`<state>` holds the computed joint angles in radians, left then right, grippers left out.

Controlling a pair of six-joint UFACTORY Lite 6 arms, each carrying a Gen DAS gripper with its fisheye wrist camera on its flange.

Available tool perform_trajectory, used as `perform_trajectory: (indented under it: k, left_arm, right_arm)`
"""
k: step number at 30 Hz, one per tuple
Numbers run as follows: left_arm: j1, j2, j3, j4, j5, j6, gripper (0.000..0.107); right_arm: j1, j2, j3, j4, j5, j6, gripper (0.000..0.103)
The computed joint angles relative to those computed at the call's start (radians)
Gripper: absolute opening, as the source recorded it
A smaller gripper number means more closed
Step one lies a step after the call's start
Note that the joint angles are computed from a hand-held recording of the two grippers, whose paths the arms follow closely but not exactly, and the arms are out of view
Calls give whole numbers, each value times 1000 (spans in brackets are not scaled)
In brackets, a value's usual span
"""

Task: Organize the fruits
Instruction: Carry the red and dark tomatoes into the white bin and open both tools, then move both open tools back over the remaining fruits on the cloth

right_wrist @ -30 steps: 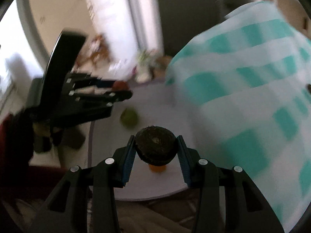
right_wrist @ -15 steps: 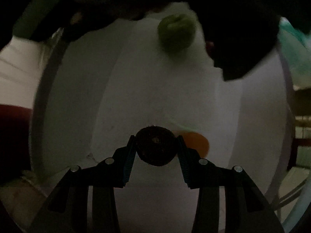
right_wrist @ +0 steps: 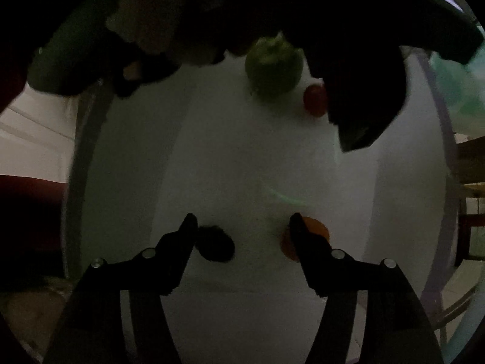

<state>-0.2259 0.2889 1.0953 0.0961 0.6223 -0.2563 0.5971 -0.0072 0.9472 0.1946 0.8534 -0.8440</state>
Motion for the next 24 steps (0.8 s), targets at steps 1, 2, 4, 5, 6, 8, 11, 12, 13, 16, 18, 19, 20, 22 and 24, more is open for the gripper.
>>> perform_trajectory:
  k: [1,2,4,5,6,8,11,12,13,16,18,19,20,22,24]
  left_arm:
    - [1,-21,-7,2,3,-12,63]
    - [0,-50,-16,7,9,-29,68]
    - [-7,-102,-30,38,31,-76,74]
    - [-23,-138,-38,76,53,-128,80]
    - [-27,-177,-52,98,72,-153,83]
    - [-64,-247,-74,153,113,-245,89]
    - [-106,-328,-80,200,190,-341,94]
    - [-142,-348,-68,229,233,-393,94]
    - [-155,-372,-48,251,280,-408,94]
    - [-261,-416,73,373,448,-520,94]
    - [-343,-386,232,440,522,-577,97]
    - [-361,-349,320,451,551,-575,101]
    - [-400,-305,425,498,554,-592,102]
    - [-453,-173,634,535,562,-577,102]
    - [-492,-9,844,551,527,-551,102]
  right_arm:
    - [-17,-15,3,17,14,-17,65]
    - [-32,-30,6,30,26,-30,66]
    - [-66,-69,9,55,51,-61,68]
    - [-84,-97,10,69,69,-79,69]
    - [-100,-119,9,82,84,-97,71]
    - [-166,-159,10,127,120,-175,75]
    - [-248,-241,22,197,199,-260,78]
    - [-293,-257,43,227,235,-297,79]
    - [-346,-280,62,263,283,-333,80]
    - [-562,-300,139,393,448,-474,83]
    - [-709,-268,216,475,537,-545,85]
    - [-783,-245,256,517,570,-570,85]
    - [-854,-203,304,545,605,-596,86]
    - [-959,-91,443,606,648,-567,86]
    - [-1043,60,610,651,629,-504,86]
